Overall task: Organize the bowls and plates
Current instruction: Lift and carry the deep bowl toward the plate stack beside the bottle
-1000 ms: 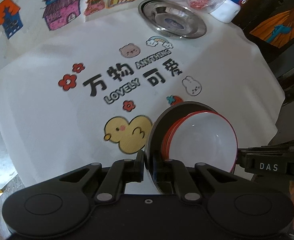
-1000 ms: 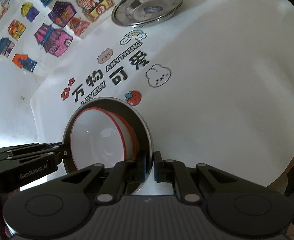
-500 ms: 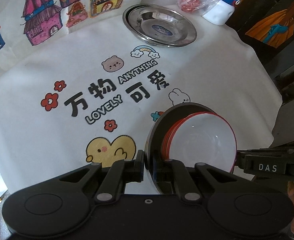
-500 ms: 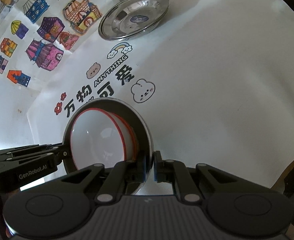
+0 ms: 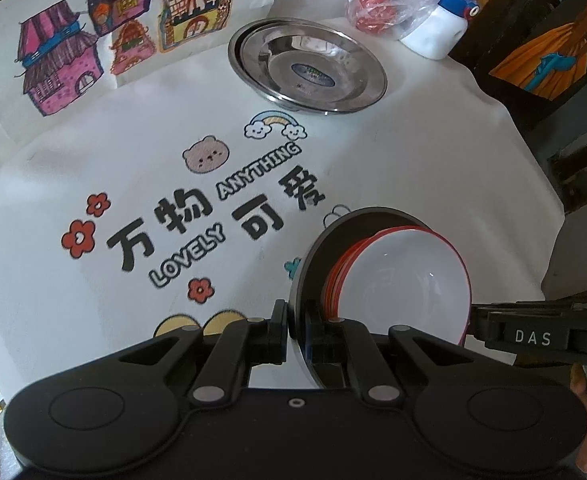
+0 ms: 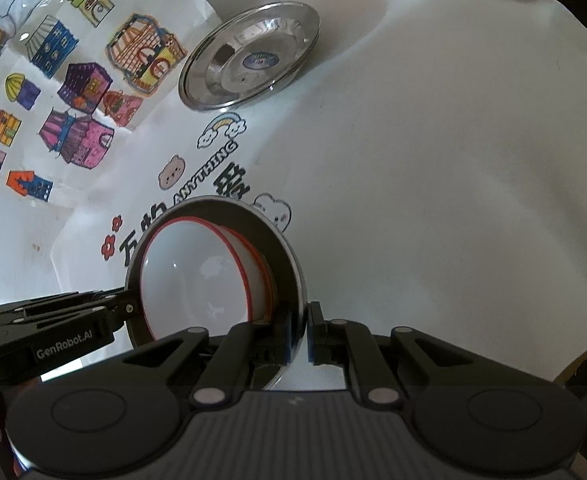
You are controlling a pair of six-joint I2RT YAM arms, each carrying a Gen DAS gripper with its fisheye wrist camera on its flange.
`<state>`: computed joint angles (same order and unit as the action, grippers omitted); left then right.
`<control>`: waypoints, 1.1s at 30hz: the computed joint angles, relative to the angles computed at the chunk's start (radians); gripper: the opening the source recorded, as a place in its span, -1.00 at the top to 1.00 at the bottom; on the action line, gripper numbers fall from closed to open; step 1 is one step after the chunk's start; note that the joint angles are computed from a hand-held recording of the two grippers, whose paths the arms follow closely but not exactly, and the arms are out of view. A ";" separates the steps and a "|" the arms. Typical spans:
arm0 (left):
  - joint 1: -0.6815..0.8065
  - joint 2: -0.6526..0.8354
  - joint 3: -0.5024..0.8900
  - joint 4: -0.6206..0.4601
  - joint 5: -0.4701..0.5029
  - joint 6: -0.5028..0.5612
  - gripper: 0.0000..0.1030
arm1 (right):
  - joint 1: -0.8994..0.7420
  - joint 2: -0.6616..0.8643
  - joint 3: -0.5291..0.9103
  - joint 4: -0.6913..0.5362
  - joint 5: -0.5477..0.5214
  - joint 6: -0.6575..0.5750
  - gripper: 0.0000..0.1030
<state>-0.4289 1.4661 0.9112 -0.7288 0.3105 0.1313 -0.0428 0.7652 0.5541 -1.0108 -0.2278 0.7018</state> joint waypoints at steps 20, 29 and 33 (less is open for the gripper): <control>-0.059 0.205 0.192 0.066 -0.016 -0.087 0.87 | -0.295 0.289 0.063 0.169 -0.103 -0.281 0.85; -0.067 0.250 0.275 0.080 -0.012 -0.111 0.87 | -0.338 0.373 0.136 0.180 -0.110 -0.315 0.85; -0.071 0.267 0.299 0.080 -0.015 -0.121 0.87 | -0.339 0.390 0.139 0.194 -0.118 -0.306 0.84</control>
